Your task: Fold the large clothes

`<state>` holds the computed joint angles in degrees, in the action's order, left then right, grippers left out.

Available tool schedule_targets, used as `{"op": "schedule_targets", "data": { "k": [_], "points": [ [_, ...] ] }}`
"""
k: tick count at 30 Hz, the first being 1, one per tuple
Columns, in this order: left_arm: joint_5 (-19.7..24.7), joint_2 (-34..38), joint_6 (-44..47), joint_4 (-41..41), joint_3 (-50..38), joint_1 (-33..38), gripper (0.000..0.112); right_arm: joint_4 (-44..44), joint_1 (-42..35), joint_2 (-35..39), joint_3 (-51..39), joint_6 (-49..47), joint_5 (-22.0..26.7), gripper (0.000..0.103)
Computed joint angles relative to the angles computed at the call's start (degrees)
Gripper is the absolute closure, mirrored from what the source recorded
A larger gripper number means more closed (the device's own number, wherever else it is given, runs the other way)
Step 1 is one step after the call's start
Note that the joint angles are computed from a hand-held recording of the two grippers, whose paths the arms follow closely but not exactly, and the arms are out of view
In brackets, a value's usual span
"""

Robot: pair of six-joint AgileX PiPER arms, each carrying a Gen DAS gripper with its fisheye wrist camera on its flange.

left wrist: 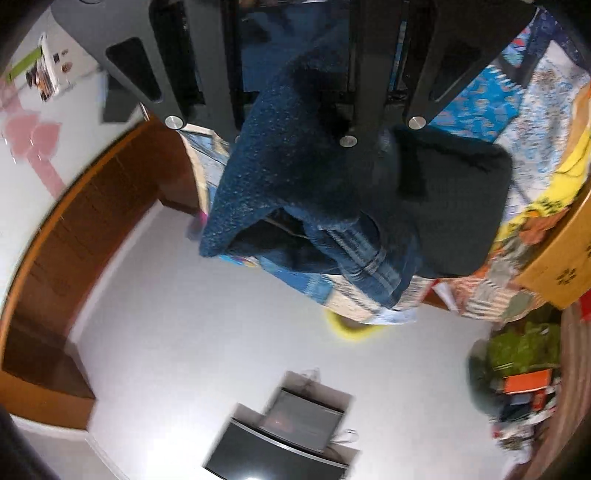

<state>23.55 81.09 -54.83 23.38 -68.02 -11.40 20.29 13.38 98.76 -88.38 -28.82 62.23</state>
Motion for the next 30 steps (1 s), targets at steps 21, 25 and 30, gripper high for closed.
{"op": "schedule_targets", "data": {
  "k": [21,25,30],
  "points": [
    [14.0,17.8,23.8,-12.6,-11.1,-16.8,0.044,7.0,-20.9,-9.9,2.8,-5.8,-1.1,0.016],
    [13.3,11.3,25.3,-13.1,-7.1,-14.7,0.039,8.1,-17.7,-9.8,2.8,-6.1,-1.6,0.016],
    [10.9,5.1,18.4,-5.1,-2.4,-12.0,0.022,7.5,-11.8,-9.2,2.8,-5.4,-3.4,0.016]
  ]
}}
